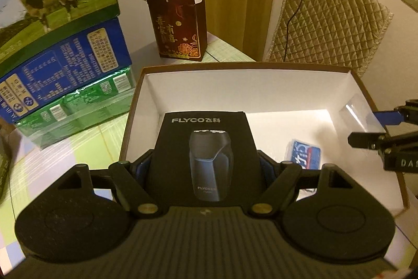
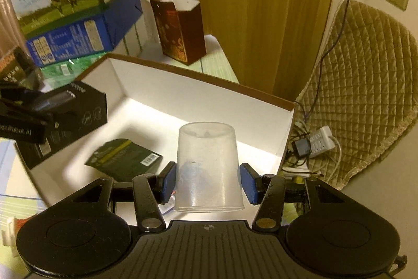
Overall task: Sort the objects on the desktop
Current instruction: 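Carry the shaver box and plastic cup with both tools into the brown box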
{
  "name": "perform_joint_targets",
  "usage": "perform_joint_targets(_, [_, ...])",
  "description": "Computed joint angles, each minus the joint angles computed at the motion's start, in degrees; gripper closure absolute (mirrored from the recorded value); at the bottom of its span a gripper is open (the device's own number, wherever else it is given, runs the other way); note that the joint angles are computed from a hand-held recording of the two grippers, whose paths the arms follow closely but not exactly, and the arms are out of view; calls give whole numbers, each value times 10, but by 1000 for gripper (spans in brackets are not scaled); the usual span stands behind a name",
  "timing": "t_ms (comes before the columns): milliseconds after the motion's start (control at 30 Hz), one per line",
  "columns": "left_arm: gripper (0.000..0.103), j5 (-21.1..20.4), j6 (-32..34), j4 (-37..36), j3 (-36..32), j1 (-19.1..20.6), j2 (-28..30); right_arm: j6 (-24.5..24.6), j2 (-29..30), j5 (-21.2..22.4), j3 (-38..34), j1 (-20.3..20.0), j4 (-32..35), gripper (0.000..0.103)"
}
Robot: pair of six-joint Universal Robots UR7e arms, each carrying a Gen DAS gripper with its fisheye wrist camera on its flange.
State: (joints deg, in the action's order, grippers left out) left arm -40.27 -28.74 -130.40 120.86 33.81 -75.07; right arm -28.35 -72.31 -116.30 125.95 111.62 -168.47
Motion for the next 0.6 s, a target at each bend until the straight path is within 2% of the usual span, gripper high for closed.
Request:
perform_joint_targets(233, [27, 4, 47, -33, -33, 32, 53, -26, 40, -19, -26, -10, -8, 53])
perform_joint_targets(600, [26, 11, 96, -61, -70, 70, 113, -62, 69, -30, -53, -16, 5, 53])
